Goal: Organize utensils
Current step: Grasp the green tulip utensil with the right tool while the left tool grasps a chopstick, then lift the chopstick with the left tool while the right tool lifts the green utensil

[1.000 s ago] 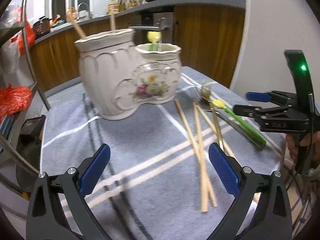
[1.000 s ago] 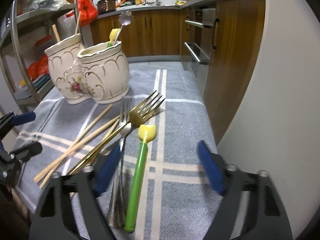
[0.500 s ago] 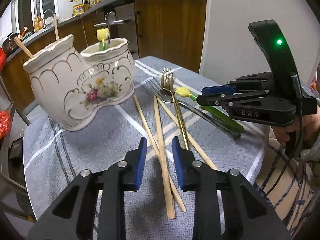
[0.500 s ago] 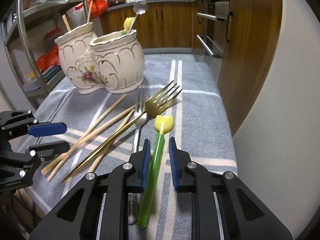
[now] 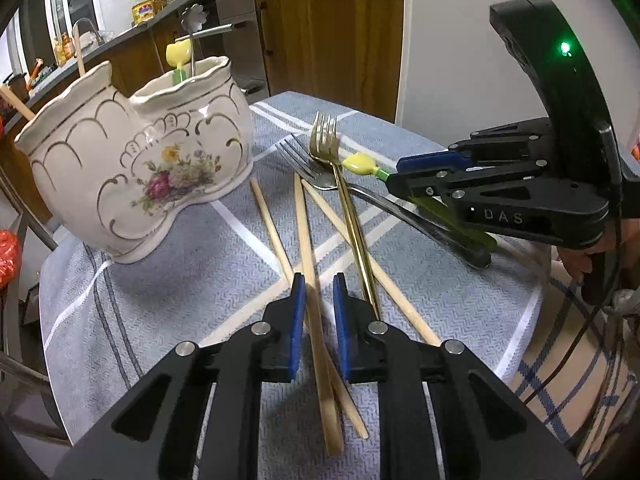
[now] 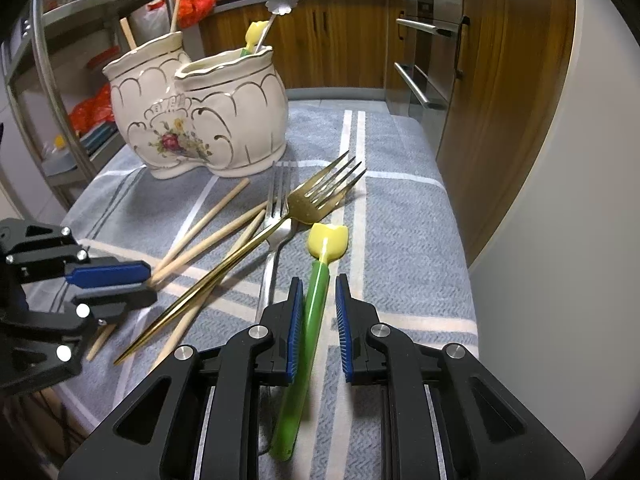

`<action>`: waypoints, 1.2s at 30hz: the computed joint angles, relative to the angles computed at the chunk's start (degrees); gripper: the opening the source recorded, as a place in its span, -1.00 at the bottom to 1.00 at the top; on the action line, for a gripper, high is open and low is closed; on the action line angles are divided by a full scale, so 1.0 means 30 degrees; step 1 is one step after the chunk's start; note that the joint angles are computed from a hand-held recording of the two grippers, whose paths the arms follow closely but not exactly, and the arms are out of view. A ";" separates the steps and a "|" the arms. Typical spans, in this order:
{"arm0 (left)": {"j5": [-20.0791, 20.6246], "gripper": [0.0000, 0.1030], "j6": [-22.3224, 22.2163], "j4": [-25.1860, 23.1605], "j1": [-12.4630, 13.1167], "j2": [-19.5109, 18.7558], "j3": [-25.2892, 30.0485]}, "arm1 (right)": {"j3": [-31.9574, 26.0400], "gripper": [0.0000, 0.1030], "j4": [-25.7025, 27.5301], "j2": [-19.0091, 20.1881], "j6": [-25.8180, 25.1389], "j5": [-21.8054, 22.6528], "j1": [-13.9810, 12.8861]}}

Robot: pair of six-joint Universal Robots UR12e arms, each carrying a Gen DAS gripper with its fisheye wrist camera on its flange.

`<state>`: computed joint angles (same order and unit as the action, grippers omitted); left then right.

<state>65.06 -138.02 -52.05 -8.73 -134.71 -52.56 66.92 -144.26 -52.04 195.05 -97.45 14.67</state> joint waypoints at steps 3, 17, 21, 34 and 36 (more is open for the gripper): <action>0.0577 -0.73 0.0143 0.0067 -0.0157 -0.0101 0.0180 | 0.0013 -0.66 -0.0117 0.0009 0.0121 0.0282 -0.0081; 0.0714 -0.88 -0.0200 0.0036 0.0082 -0.0080 0.0367 | 0.0474 -0.81 -0.0861 -0.0212 0.0473 0.0663 -0.0224; -0.0179 -0.89 -0.0217 -0.0033 0.0417 0.0234 0.0082 | 0.0629 -0.81 -0.1398 -0.0363 0.0314 0.0466 -0.0176; -0.4433 -0.89 -0.3113 0.2996 0.1723 0.0716 -0.1037 | 0.1090 -0.81 -0.4921 -0.0524 -0.0009 0.0923 -0.0067; -0.5032 -0.88 -0.3884 0.4028 0.1829 0.0709 -0.1195 | 0.1155 -0.81 -0.5538 -0.0533 0.0014 0.1093 -0.0057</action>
<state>49.97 -149.67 -39.96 -3.24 -132.58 -56.14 70.38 -160.88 -53.64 195.09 -94.17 14.50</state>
